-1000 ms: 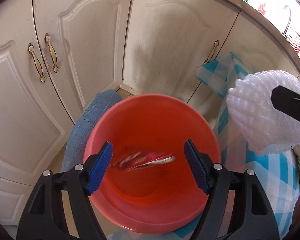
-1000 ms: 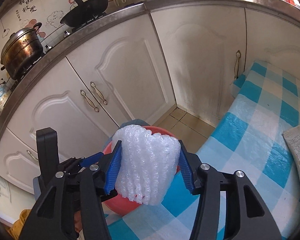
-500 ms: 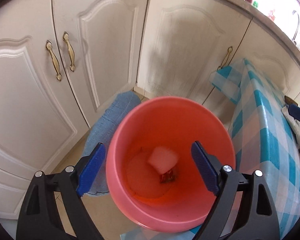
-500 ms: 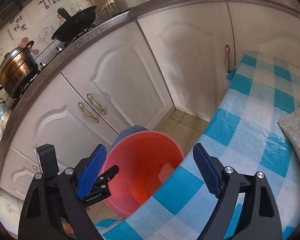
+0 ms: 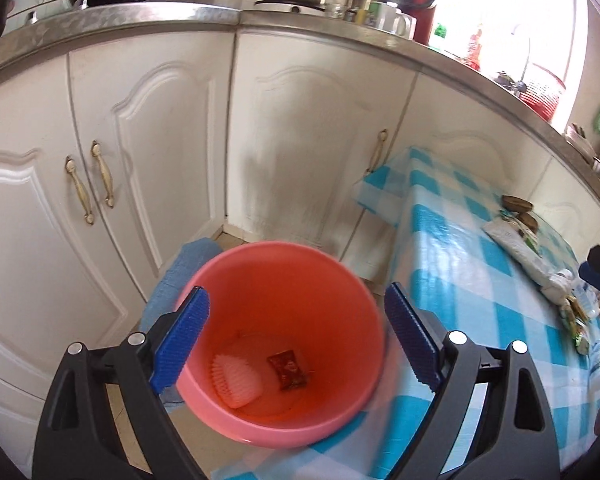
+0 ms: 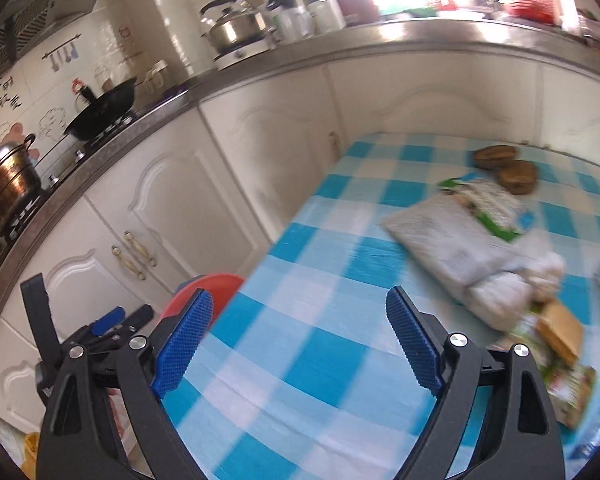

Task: Collect trash
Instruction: 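Return both tools to the table above the remaining trash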

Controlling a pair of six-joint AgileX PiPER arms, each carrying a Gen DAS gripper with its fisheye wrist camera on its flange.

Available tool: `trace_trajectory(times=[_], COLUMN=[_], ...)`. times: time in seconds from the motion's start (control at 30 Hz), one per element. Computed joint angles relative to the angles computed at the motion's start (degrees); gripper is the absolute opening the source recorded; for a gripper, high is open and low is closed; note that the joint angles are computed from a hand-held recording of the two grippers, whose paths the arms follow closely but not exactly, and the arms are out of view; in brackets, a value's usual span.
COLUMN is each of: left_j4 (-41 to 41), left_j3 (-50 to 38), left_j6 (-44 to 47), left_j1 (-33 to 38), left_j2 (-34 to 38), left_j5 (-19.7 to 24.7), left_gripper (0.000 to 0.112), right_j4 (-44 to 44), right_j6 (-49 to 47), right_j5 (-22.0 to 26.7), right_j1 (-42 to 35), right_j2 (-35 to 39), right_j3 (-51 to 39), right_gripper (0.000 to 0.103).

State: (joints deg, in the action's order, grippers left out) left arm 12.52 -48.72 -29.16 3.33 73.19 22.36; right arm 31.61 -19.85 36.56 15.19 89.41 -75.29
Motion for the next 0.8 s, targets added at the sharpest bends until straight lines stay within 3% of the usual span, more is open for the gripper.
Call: trace_trajectory(times=[0.2, 0.37, 0.63, 0.8], left_j4=[9.43, 8.61, 7.32, 3.05], left_j3=[-4.66, -10.29, -21.65, -29.72], left_j6=[-8.64, -5.67, 1.86, 4.50], left_j1=[-12.69, -23.50, -39.26, -43.81], left_j2=[0.78, 4.00, 13.43, 20.91], left_j5=[5.48, 7.93, 8.90, 11.64], left_gripper=[0.090, 0.090, 0.090, 0.090], right_j4=[5.27, 13.89, 21.45, 24.08], right_j6=[-7.50, -19.49, -30.83, -33.88], right_j5=[-0.55, 4.11, 11.09, 14.73], right_j1=[-12.99, -28.98, -54.98, -66.53], right_j2=[-12.31, -18.20, -15.19, -9.60], right_j3=[12.69, 18.69, 18.59, 16.40], right_gripper=[0.088, 0.088, 0.088, 0.088])
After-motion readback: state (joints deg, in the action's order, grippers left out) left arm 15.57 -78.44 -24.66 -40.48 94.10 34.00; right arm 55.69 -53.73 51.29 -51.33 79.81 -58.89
